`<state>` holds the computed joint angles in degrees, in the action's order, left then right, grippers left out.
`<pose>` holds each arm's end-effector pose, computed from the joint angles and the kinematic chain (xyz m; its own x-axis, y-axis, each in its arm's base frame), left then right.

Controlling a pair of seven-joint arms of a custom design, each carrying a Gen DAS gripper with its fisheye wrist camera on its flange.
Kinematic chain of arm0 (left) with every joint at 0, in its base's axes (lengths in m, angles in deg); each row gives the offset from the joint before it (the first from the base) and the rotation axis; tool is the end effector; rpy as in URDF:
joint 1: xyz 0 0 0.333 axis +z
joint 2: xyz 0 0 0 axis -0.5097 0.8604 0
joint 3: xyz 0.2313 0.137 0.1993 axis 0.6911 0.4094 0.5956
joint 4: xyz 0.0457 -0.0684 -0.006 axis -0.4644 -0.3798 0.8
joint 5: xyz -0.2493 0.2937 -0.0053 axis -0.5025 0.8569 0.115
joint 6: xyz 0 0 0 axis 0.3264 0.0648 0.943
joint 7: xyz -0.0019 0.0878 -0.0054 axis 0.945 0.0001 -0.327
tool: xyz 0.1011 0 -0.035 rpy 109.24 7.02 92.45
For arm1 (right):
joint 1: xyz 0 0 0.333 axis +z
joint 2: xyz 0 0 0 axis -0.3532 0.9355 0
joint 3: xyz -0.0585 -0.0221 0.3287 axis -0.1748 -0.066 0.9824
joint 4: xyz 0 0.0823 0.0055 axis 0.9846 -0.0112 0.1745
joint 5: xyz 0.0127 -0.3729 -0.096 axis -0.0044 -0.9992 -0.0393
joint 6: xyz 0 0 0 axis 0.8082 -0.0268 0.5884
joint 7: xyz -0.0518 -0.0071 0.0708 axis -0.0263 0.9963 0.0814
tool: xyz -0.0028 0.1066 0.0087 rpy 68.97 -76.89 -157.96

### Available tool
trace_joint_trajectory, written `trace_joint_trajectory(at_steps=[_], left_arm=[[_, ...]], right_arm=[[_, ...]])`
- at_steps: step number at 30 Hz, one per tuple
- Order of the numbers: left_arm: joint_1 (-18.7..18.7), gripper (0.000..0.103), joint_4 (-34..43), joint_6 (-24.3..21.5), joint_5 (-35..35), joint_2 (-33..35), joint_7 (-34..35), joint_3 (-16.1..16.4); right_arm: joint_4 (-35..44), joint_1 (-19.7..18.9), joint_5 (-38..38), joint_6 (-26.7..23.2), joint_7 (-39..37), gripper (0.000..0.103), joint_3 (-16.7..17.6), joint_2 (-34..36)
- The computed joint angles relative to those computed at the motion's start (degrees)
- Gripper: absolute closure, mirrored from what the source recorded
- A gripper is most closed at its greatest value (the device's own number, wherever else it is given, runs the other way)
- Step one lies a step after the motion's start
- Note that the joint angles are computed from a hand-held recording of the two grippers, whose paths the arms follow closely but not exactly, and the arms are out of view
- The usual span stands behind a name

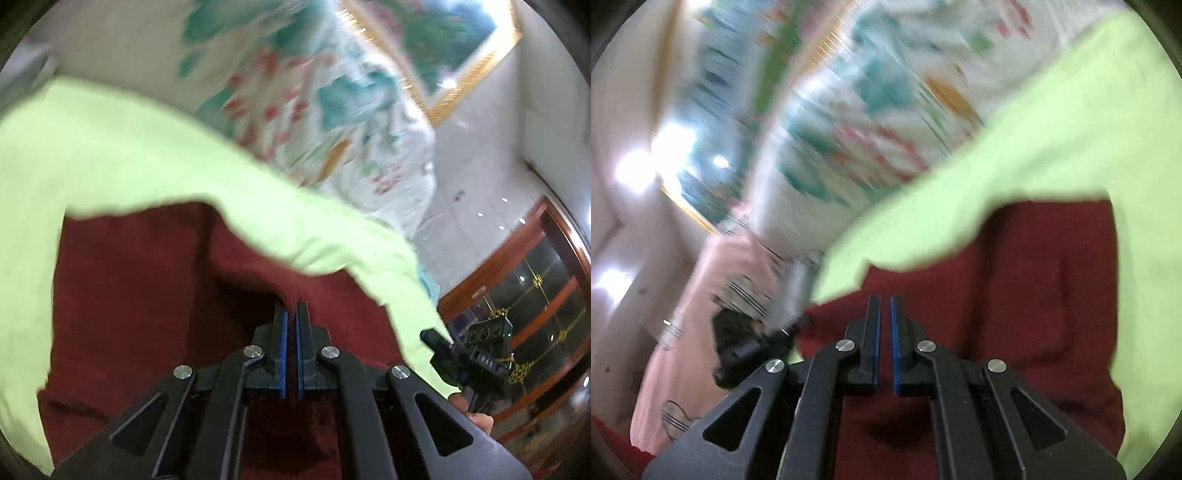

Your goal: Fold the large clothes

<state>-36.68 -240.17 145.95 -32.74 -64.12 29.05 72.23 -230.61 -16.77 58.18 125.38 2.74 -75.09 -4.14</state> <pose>0.3993 -0.1868 0.4401 0.0142 -0.7729 0.6344 -0.6445 -0.4921 -0.5852 0.4497 0.0111 0.4307 0.2998 -0.5877 -0.7515 -0.8290 0.2293 -0.5100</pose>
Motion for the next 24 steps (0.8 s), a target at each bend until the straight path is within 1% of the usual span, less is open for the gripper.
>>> trace_joint_trajectory(at_steps=[1, 2, 4, 5, 6, 7, 8, 9, 10, 11, 12, 13, 14, 15, 16, 17, 18, 19, 20, 21, 23, 24], left_arm=[[-1.12, 0.102, -0.18, 0.33, -0.65, 0.74, 0.17, 0.67], [-0.24, 0.102, -0.76, 1.04, -1.23, 1.17, 0.15, -0.67], [-0.32, 0.102, -2.26, 2.89, -2.81, 1.66, 0.71, -1.45], [-0.6, 0.102, -2.7, 3.4, -3.08, 1.83, 0.51, -1.29], [-0.78, 0.102, -3.03, 3.92, -3.4, 2.25, 0.45, -1.17], [-0.97, 0.102, -3.26, 4.0, -3.63, 2.52, 0.24, -0.97], [-1.1, 0.102, -3.32, 3.81, -3.96, 2.8, 0.12, -0.86], [-1.07, 0.102, -3.06, 3.85, -5.17, 3.65, 0.87, -1.27], [-1.33, 0.102, -3.39, 3.72, -2.71, 3.31, -0.68, 0.29], [-1.49, 0.102, -3.2, 3.56, -1.4, 3.34, -1.58, 0.95], [-1.53, 0.102, -3.17, 3.35, -0.82, 3.27, -1.88, 1.14], [-1.64, 0.102, -2.78, 2.86, -0.15, 3.22, -2.39, 1.32], [-1.82, 0.102, -2.41, 3.44, 1.31, 3.46, -3.64, 1.96], [-1.9, 0.102, -1.77, 4.79, 3.32, 3.74, -5.02, 2.81], [-1.46, 0.102, -1.39, 5.25, 2.42, 3.08, -3.71, 2.26], [-0.95, 0.102, -1.06, 5.47, 0.77, 2.4, -1.61, 1.35], [-0.45, 0.102, -0.76, 5.56, -0.95, 1.5, 0.72, 0.4], [0.36, 0.102, -0.65, 5.23, -4.1, 0.53, 4.06, -1.31], [0.62, 0.102, -0.63, 5.33, -5.27, 0.18, 5.43, -1.86], [0.27, 0.102, -0.54, 5.55, -4.53, 0.36, 5.13, -1.32], [0.05, 0.102, -1.14, 4.05, -4.92, 0.66, 5.73, -1.63], [-0.56, 0.102, -1.55, 3.4, -3.78, 1.33, 4.53, -0.96]], right_arm=[[-0.07, 0.13, -3.73, 1.71, 3.04, 0.097, 1.17, 0.76], [-0.13, 0.27, -5.35, 2.04, 4.68, 0.094, 1.47, 1.08], [-0.67, 0.69, -7.34, 2.83, 7.53, 0.09, 1.97, 1.38], [-0.92, 0.92, -7.11, 3.11, 7.4, 0.081, 1.96, 1.38], [-1.13, 1.2, -6.98, 3.6, 7.39, 0.068, 2.11, 1.42], [-0.99, 1.48, -7.66, 4.05, 8.05, 0.061, 2.4, 1.89], [-0.62, 1.72, -9.25, 4.97, 9.5, 0.056, 2.92, 2.58], [-0.28, 2.04, -10.0, 5.55, 10.33, 0.056, 3.22, 3.12], [-0.01, 2.3, -10.06, 5.29, 10.46, 0.056, 3.15, 3.65], [0.45, 2.43, -10.68, 4.52, 11.06, 0.057, 3.05, 4.33], [0.9, 2.51, -11.28, 3.69, 11.39, 0.064, 2.96, 5.12], [1.45, 2.72, -11.47, 2.68, 10.88, 0.075, 3.01, 5.82], [1.94, 2.99, -12.23, 2.94, 11.51, 0.099, 3.5, 6.12], [2.34, 3.17, -12.09, 3.25, 11.6, 0.099, 3.71, 6.06], [2.62, 3.34, -10.54, 3.57, 10.45, 0.099, 3.65, 5.6], [2.65, 3.44, -8.21, 3.73, 8.53, 0.099, 3.37, 4.51], [3.05, 3.4, -3.65, 3.06, 4.61, 0.099, 2.41, 3.02], [3.08, 3.27, 0.11, 2.39, 1.61, 0.099, 1.61, 1.74], [2.74, 3.01, 2.63, 1.66, -0.78, 0.099, 0.91, 0.75], [2.54, 2.67, 3.0, 2.37, -2.07, 0.099, 0.85, -0.07], [2.14, 2.37, -1.37, 4.53, -0.57, 0.099, 1.7, -0.04], [1.34, 2.15, -4.53, 4.88, 0.71, 0.099, 1.89, 0.54]])
